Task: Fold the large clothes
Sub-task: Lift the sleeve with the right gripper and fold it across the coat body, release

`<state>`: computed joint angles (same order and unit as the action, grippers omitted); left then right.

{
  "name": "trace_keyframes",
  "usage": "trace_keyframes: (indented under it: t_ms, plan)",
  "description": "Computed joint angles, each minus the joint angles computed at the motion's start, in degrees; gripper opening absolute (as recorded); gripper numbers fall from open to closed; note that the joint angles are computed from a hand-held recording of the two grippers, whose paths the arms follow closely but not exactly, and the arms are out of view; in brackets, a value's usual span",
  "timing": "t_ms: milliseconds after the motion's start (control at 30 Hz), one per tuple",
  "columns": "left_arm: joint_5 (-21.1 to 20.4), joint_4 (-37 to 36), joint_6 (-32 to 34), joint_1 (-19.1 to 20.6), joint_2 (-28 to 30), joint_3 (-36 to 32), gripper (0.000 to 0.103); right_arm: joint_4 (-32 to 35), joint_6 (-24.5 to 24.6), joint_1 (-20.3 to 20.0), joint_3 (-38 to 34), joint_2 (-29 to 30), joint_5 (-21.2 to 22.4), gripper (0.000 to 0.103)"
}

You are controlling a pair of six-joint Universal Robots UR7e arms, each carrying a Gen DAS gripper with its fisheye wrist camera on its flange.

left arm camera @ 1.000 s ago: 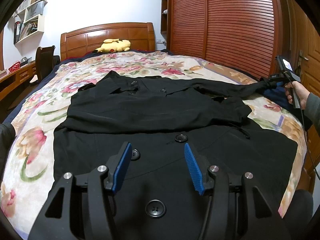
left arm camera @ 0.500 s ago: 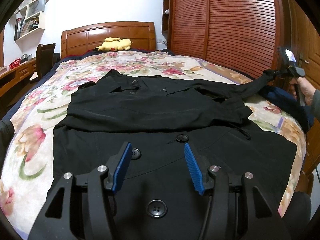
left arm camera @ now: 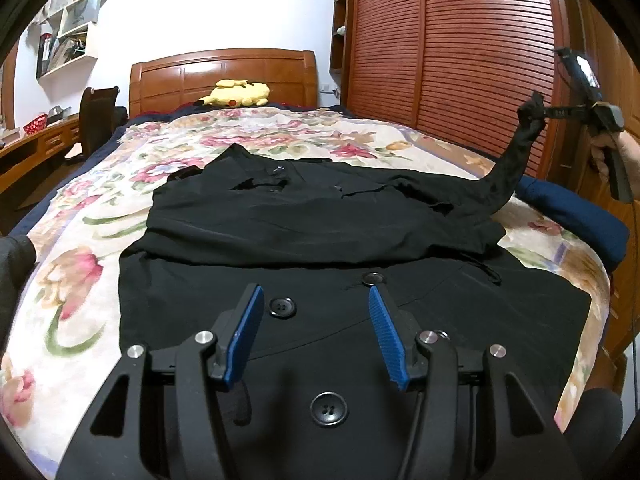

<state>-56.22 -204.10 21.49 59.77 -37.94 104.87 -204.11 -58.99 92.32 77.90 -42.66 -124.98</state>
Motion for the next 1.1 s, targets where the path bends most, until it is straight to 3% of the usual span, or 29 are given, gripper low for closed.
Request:
trace_keyframes:
  t_ms: [600, 867, 1100]
  plan:
    - [0.02, -2.92, -0.12, 0.53, -2.99, 3.21, 0.054, -0.30, -2.71, 10.58, 1.48, 4.87, 6.69, 0.013]
    - [0.63, -4.31, 0.27, 0.91, -4.07, 4.34, 0.054, 0.31, -3.04, 12.96, 4.84, 6.76, 13.21, 0.013]
    - [0.92, -5.98, 0.14, 1.54, -5.47, 5.48, 0.054, 2.78, -2.43, 13.78, 5.35, 8.82, 14.37, 0.013]
